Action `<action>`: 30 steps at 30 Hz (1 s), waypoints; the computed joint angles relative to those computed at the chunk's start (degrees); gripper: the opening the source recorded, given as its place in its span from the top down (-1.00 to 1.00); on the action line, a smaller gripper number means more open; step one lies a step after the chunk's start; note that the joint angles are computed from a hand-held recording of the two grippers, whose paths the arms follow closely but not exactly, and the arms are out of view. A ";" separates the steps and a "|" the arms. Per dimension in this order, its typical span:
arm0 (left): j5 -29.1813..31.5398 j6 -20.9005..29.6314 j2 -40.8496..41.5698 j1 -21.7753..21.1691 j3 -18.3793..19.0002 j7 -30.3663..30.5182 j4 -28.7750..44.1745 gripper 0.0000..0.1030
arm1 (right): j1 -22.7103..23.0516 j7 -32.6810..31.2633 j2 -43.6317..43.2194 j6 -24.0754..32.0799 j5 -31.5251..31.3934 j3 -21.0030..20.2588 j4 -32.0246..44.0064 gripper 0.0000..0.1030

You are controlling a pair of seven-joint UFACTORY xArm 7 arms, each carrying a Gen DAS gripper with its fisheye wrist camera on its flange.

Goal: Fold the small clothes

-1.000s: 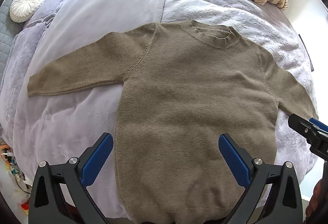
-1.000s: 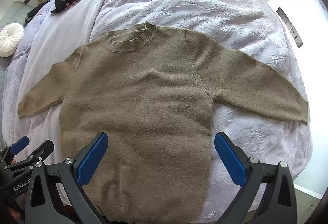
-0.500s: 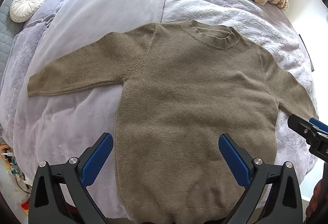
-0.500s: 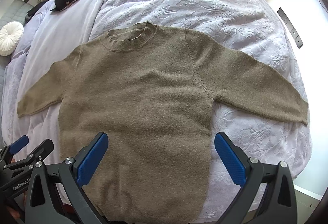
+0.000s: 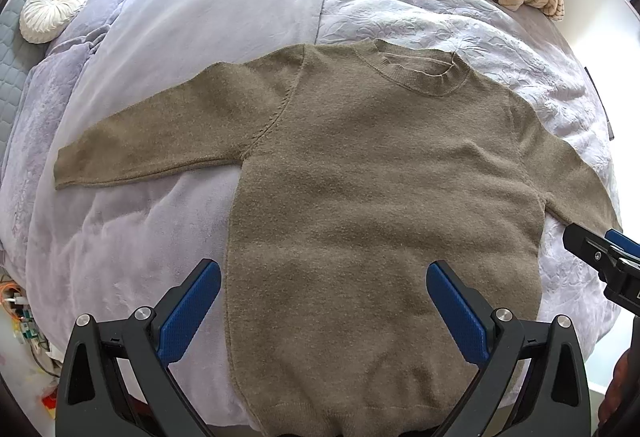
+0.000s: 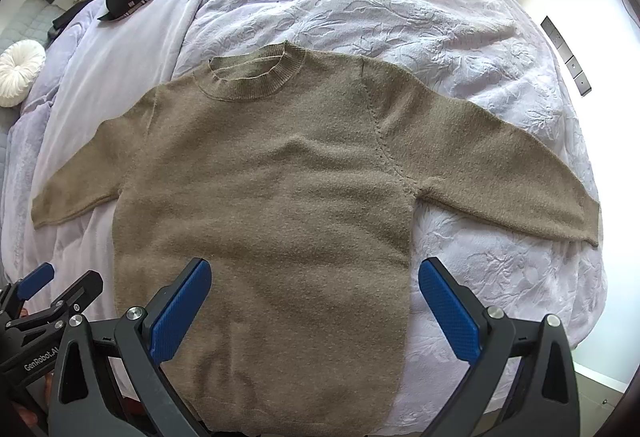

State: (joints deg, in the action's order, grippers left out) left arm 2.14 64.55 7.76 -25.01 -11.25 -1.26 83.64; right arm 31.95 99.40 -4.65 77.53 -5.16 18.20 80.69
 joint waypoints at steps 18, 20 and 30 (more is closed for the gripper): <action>-0.17 -1.02 -0.96 0.66 0.26 -0.34 -1.88 -1.00 | 0.10 -0.32 0.56 0.27 -0.01 -0.12 0.46 -1.00; -0.16 -1.07 -1.03 0.76 0.29 -0.39 -1.99 -1.00 | 0.14 -0.41 0.68 0.39 -0.11 -0.13 0.59 -1.00; -0.09 -0.88 -1.02 0.89 0.27 -0.43 -1.92 -1.00 | 0.49 -0.38 1.40 1.14 -0.42 -0.19 1.60 -1.00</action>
